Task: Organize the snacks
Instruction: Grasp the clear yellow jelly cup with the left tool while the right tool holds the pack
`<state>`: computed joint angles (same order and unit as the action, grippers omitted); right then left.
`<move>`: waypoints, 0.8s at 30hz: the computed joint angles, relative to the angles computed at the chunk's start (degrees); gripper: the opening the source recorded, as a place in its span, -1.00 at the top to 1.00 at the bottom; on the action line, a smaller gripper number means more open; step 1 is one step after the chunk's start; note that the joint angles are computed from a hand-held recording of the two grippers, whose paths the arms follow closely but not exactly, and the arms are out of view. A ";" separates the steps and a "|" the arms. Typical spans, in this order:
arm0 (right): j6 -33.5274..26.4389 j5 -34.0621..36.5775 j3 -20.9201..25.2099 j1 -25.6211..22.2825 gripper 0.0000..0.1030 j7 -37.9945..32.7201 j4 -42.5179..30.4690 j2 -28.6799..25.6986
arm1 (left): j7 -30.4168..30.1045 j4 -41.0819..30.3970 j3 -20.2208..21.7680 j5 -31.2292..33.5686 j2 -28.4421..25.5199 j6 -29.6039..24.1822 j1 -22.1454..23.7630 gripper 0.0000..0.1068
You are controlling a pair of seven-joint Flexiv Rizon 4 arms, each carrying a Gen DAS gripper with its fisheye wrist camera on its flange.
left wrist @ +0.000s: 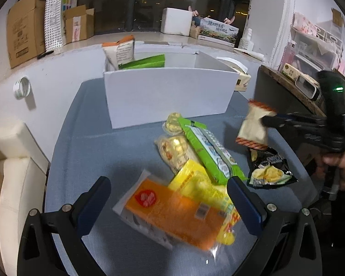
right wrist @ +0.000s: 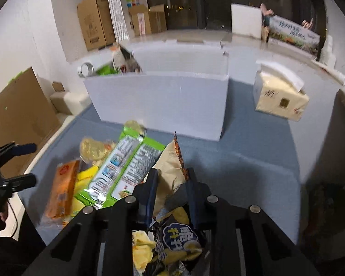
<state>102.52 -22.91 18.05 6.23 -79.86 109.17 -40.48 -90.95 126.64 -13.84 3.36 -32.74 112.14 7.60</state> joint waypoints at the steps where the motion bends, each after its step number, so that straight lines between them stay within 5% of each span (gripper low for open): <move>1: 0.74 0.12 0.53 -0.65 0.49 -0.03 0.41 0.41 | 0.60 -1.36 0.10 -0.28 -0.33 -1.38 -0.37 -0.92; 14: 12.75 -1.01 -3.46 -0.08 0.49 4.81 10.35 6.99 | 8.03 -16.09 2.90 -10.54 -8.86 -15.47 -6.99 -0.87; 17: 13.27 -2.55 -3.83 -0.55 0.49 6.23 10.69 6.67 | 10.15 -15.54 -3.23 -11.24 -10.31 -15.27 -1.68 -0.60; 21: 13.46 -4.75 -3.53 -1.52 0.49 8.11 10.55 5.88 | 12.02 -15.00 -5.88 -10.92 -10.86 -14.07 1.06 0.14; 24: 13.69 -5.48 -4.01 -1.11 0.49 8.74 10.74 5.74 | 13.31 -13.48 -10.79 -9.89 -11.53 -13.16 5.89 0.33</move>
<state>116.21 -28.39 14.04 5.12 -71.11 119.91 -34.73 -77.63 113.17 -24.63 -6.53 -44.27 98.99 13.49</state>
